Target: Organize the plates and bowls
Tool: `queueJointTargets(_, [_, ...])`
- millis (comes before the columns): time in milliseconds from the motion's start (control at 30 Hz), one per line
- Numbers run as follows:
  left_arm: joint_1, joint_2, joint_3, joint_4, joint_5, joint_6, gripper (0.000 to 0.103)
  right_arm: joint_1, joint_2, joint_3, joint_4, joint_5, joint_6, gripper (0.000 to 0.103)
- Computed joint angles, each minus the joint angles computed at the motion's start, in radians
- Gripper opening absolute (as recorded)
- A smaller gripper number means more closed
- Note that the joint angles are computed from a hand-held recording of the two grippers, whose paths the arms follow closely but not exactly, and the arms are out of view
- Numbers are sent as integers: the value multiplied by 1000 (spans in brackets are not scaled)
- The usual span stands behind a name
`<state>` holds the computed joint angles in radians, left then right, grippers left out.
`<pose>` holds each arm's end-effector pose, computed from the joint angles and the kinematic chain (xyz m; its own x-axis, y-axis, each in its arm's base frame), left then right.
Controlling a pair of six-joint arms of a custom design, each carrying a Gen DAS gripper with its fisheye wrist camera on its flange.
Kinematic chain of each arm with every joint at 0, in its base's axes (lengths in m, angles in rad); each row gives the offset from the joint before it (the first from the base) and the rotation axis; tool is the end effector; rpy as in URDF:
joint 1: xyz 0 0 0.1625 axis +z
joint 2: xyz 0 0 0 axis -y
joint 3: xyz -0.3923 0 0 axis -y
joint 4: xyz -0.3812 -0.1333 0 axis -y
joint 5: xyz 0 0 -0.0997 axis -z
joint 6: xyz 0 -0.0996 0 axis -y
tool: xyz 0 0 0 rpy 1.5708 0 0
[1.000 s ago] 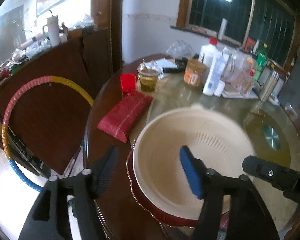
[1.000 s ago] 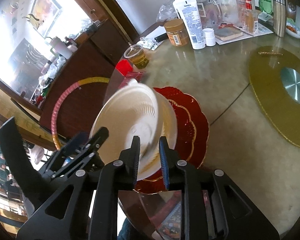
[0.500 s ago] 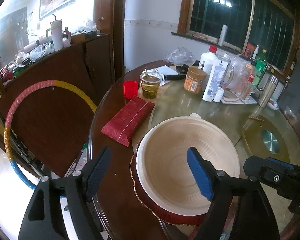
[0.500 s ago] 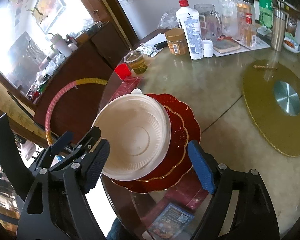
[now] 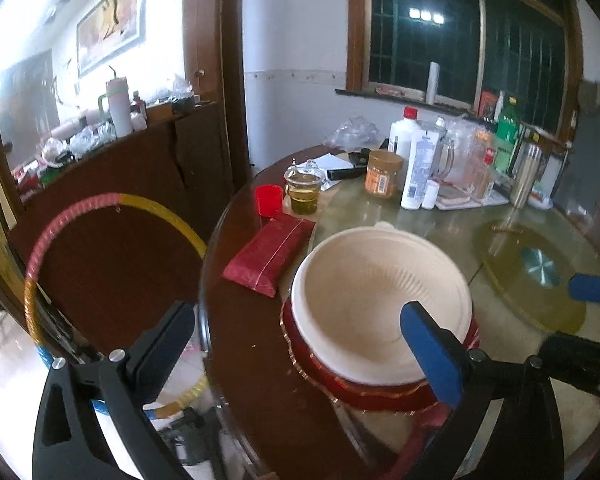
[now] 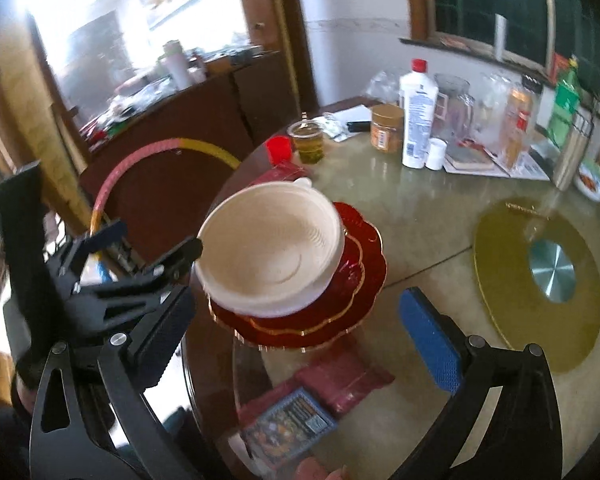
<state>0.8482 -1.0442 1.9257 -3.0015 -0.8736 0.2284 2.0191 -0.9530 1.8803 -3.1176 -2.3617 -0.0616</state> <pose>-0.2254 -0.5539 0.1944 -0.6483 0.3938 -0.6516 0.7298 0.5653 -0.3845 0.3067 -0.4936 0.1782 -0.7894 0.0219 0.6135 -0.4023 0.7365 -0.5439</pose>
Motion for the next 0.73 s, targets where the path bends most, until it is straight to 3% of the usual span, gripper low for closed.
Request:
queueJointTargets(333, [4,-22,15,89,-84,-8,103,13,-15,88,-45,-34,-162,103])
queueJointTargets(500, [-11,-15,46,-1,-63,-17,103,6,-12,104,-46,-34,-175,103])
queueJointTargets(733, [-20,-2,28,54,-64,-17,103,2,-11,110,-48,-27,-171,103])
